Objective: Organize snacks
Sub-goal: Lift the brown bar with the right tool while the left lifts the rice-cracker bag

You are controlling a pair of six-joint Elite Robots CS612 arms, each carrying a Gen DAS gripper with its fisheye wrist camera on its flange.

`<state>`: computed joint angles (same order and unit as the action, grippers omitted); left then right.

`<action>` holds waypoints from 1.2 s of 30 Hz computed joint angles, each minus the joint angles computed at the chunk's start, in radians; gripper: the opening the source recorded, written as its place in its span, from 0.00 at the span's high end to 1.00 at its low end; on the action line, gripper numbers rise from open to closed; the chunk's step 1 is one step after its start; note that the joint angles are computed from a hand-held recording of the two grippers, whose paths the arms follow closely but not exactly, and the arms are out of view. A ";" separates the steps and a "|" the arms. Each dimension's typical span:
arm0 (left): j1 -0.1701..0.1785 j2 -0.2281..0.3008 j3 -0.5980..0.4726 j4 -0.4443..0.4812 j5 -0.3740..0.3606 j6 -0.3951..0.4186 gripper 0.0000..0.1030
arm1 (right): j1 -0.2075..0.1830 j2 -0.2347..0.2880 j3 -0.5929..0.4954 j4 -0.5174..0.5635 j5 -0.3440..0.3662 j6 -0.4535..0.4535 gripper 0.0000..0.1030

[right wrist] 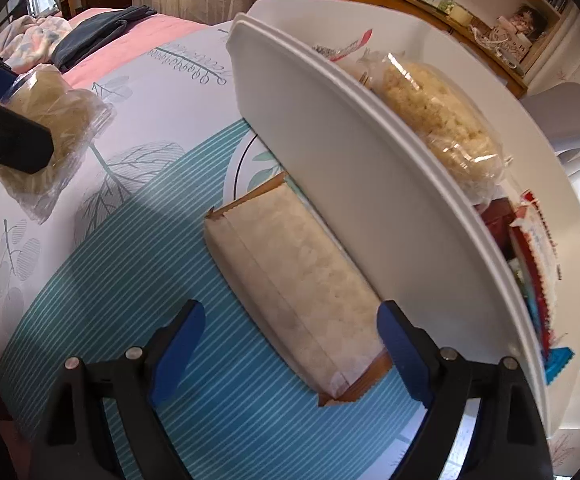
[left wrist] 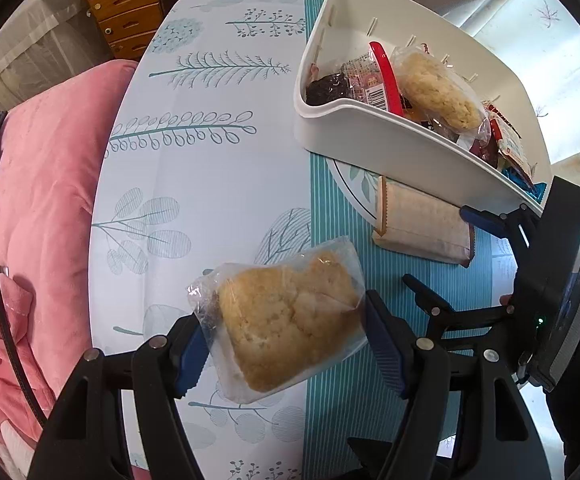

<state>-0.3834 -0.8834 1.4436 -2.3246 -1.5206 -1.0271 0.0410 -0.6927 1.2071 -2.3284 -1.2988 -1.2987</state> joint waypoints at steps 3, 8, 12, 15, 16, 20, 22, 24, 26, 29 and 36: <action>0.000 0.001 -0.003 0.007 0.001 -0.003 0.33 | -0.001 0.002 -0.001 0.006 0.010 0.000 0.10; 0.000 0.003 -0.010 0.018 0.007 -0.003 0.33 | 0.001 0.005 -0.004 0.021 0.017 0.006 0.04; 0.000 0.003 -0.012 0.021 0.008 -0.007 0.33 | 0.004 0.022 -0.040 0.048 0.025 0.045 0.03; -0.001 0.004 -0.013 0.021 0.008 -0.007 0.33 | 0.008 0.042 -0.081 0.081 0.014 0.077 0.03; -0.001 0.004 -0.013 0.021 0.008 -0.007 0.33 | 0.009 0.049 -0.097 0.106 0.010 0.078 0.03; 0.000 0.003 -0.013 0.022 0.010 -0.012 0.33 | 0.008 0.071 -0.149 0.198 0.019 0.082 0.02; 0.000 0.002 -0.013 0.025 0.012 -0.017 0.33 | 0.006 0.070 -0.146 0.195 0.023 0.070 0.02; 0.000 0.002 -0.013 0.027 0.015 -0.022 0.33 | 0.005 0.071 -0.149 0.199 0.024 0.072 0.02; 0.000 0.002 -0.014 0.029 0.019 -0.027 0.33 | 0.004 0.071 -0.148 0.197 0.023 0.077 0.04; 0.000 0.001 -0.015 0.033 0.022 -0.030 0.33 | 0.005 0.073 -0.155 0.186 0.011 0.131 0.16; -0.001 0.004 -0.030 0.041 0.030 -0.021 0.33 | 0.008 0.055 -0.140 0.199 -0.033 0.186 0.34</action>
